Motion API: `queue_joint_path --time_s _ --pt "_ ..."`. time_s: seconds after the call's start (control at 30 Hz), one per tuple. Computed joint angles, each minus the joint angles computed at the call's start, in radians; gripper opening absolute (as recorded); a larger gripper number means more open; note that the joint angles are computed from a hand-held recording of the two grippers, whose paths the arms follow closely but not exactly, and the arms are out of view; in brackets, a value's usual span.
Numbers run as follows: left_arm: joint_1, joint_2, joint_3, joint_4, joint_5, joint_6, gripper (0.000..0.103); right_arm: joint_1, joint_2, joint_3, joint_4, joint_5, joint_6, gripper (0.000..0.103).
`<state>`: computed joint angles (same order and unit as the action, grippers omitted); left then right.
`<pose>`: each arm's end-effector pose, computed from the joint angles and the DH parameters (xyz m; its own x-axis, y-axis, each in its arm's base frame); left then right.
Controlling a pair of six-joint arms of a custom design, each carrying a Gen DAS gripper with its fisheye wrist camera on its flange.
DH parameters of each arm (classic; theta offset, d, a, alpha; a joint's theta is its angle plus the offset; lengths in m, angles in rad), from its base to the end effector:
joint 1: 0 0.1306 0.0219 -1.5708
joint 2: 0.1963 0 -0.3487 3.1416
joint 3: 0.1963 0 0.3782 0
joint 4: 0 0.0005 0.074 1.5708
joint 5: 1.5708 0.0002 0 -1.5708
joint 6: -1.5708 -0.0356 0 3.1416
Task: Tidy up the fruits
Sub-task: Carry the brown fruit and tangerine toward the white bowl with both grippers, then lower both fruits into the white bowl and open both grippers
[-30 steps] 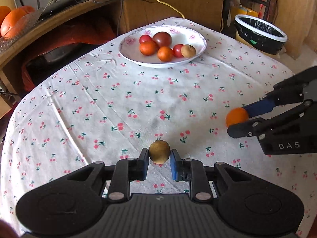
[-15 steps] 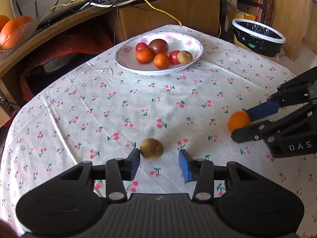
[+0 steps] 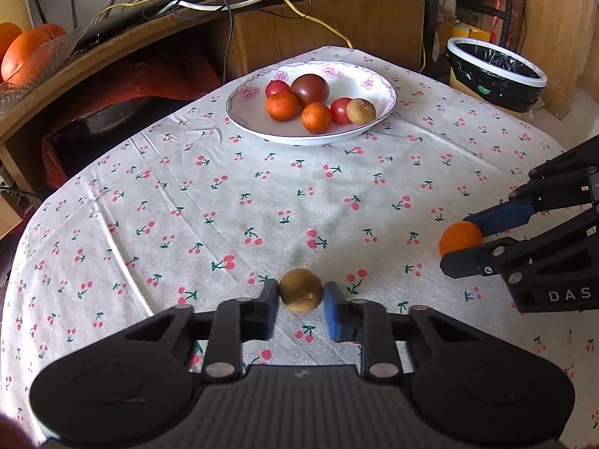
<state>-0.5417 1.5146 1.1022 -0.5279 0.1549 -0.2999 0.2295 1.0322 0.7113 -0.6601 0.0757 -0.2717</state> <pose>0.4093 -0.2533 0.2360 -0.4877 0.6341 -0.6000 0.7656 0.6409 0.0551 0.3167 0.0707 0.2487 -0.8295 0.0810 -0.5527 0.0381 0.9953 0.0887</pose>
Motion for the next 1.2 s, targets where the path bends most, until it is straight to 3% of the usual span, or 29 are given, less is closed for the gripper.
queue_joint_path --time_s 0.6,1.2 --pt "-0.032 0.000 0.066 0.061 0.018 0.024 0.034 -0.007 -0.042 0.023 0.004 0.049 -0.008 0.027" --pt "-0.040 0.143 0.254 0.059 0.015 0.042 0.033 -0.093 0.072 0.142 0.098 0.043 0.053 0.028"
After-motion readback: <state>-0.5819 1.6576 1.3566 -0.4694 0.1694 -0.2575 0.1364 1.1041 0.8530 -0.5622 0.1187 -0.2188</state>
